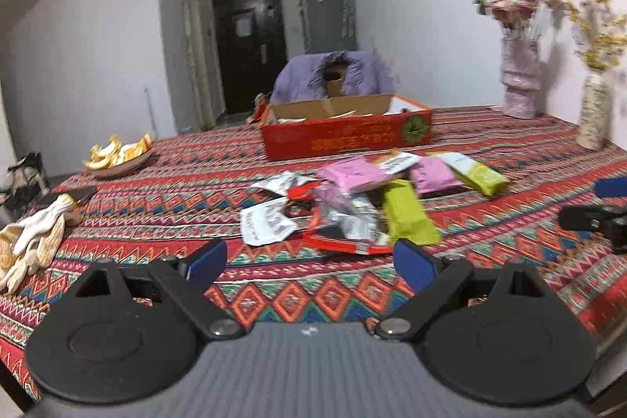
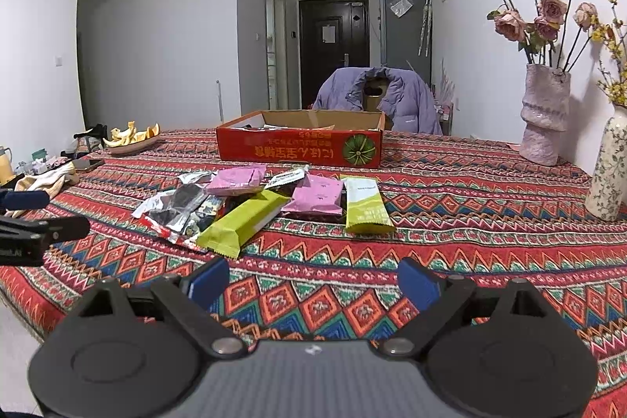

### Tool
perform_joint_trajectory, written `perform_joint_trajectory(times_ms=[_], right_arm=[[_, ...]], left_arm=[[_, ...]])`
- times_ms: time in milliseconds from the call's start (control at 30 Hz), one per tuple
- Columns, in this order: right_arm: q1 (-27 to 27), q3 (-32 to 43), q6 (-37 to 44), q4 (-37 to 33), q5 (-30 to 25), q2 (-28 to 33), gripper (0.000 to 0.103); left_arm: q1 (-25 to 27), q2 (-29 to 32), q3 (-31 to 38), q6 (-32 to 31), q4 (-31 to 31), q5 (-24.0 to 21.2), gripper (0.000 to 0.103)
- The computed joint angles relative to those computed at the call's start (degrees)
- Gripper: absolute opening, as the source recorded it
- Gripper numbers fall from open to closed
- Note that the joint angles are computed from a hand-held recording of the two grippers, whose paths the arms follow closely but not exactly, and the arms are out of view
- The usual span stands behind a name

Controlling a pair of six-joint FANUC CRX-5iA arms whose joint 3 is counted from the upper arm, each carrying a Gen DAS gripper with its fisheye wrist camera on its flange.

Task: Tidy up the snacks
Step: 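Grasp a white sachet with the left tool while the right tool grasps a pink bag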

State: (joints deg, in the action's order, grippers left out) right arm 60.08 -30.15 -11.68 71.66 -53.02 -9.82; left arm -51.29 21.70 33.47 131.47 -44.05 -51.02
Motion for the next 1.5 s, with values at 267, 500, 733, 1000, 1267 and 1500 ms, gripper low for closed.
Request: perform_joint_trajectory(times_ms=[267,500,733,1000,1267,1500], right_arm=[[-7.6,6.3,3.7,-0.7,9.6,5.5,0.090],[-14.1,18.1,11.5,-7.2,20.2,16.1,0.083],[-16.3,33.1,26.9,-20.1,22.4,27.6,0.077],[-16.4,44.1,37.2,-30.4,18.0,35.1,0.075],[-16.5,39.6,33.1,-28.1,21.0,32.2,0.061],[-14.6,25.9,17.4,-11.7,20.2,22.0,0.061]], left_arm=[[8.4,8.9,11.2,-5.9,11.1,-0.9,0.077],[14.3,20.2,25.0,-13.3,22.2,-5.5,0.077],[16.4,24.5,29.8,-15.9,26.7,-7.8,0.075],[17.2,25.5,31.7,-16.4,30.0,-8.2,0.049],[15.4,20.3,26.1,-15.0,25.6,-4.9,0.047],[12.1,13.3,18.9,-11.4,19.7,-0.2,0.047]])
